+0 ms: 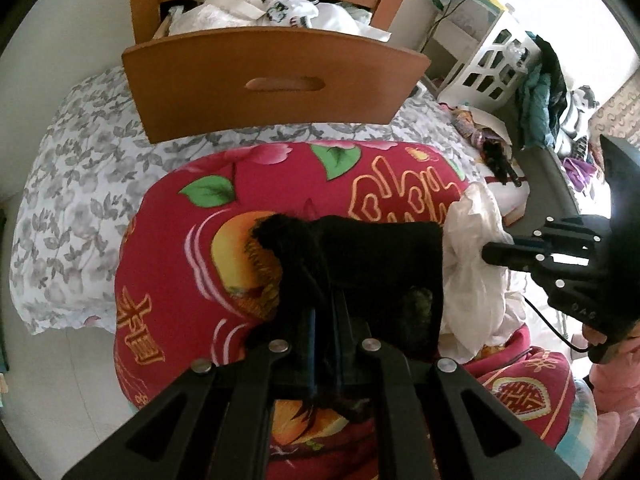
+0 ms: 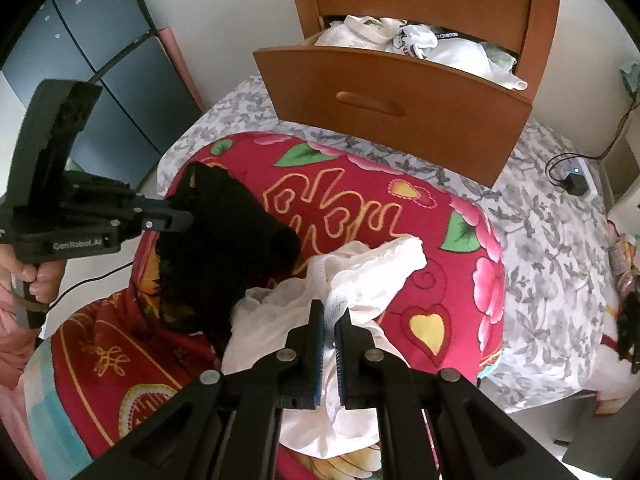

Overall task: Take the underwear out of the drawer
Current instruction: 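Lower the white cloth onto the pillow and open the right tool while the left tool releases the black garment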

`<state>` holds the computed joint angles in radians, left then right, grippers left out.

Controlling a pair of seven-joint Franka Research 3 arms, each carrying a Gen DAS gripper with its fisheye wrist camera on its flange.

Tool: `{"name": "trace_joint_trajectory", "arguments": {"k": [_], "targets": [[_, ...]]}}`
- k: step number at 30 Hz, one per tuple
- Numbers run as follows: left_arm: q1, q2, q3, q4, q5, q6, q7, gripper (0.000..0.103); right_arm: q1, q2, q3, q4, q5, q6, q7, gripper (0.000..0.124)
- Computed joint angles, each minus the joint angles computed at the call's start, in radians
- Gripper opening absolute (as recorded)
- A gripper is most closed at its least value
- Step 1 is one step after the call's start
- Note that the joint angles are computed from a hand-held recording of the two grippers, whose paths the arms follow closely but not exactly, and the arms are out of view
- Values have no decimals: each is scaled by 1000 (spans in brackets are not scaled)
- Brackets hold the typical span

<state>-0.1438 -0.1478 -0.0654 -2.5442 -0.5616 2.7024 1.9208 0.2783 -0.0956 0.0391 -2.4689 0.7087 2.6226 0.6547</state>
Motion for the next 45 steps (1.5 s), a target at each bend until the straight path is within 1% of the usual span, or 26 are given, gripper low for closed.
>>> {"name": "trace_joint_trajectory", "arguments": {"k": [6, 15, 16, 17, 18, 19, 20, 21, 22, 23, 24, 25, 28, 30, 35, 39, 45], "targets": [[4, 7, -6, 3, 24, -2, -25, 8, 2, 19, 5, 10, -7, -3, 4, 7], [14, 15, -6, 10, 27, -34, -21, 8, 4, 15, 12, 7, -45, 1, 30, 7], [17, 17, -7, 11, 34, -38, -28, 8, 4, 15, 13, 7, -57, 3, 37, 17], [21, 18, -7, 13, 43, -45, -35, 8, 5, 18, 15, 8, -66, 7, 47, 23], [24, 19, -7, 14, 46, -47, -42, 9, 5, 18, 14, 7, -71, 12, 53, 34], [26, 16, -6, 13, 43, -48, -42, 11, 4, 20, 14, 7, -77, 20, 60, 40], [28, 15, -5, 14, 43, -52, -45, 14, 3, 21, 13, 7, -84, 28, 68, 41], [30, 13, -2, 16, 41, -61, -43, 21, 1, 22, 11, 9, -86, 30, 72, 41], [31, 12, -2, 16, 37, -63, -43, 26, -1, 23, 8, 13, -81, 24, 72, 43], [32, 12, -1, 15, 32, -63, -41, 34, -3, 24, 6, 17, -76, 20, 73, 46], [33, 12, 1, 15, 28, -66, -41, 37, -4, 25, 5, 20, -71, 20, 75, 56], [35, 13, 2, 17, 25, -72, -41, 37, -7, 25, 3, 22, -71, 22, 79, 59], [33, 6, 1, 19, 12, -83, -36, 38, -13, 19, -2, 27, -54, 21, 76, 59], [32, 1, 2, 18, 6, -83, -27, 42, -15, 17, -4, 29, -43, 24, 81, 59], [35, -17, 10, 16, 6, -90, -26, 45, -26, 11, -10, 37, -37, 22, 105, 59], [37, -35, 20, 9, -2, -79, -27, 51, -33, 0, -18, 38, -26, 17, 96, 59], [36, -51, 37, 4, -21, -57, -31, 54, -43, 8, -24, 48, -12, 15, 86, 59]]}}
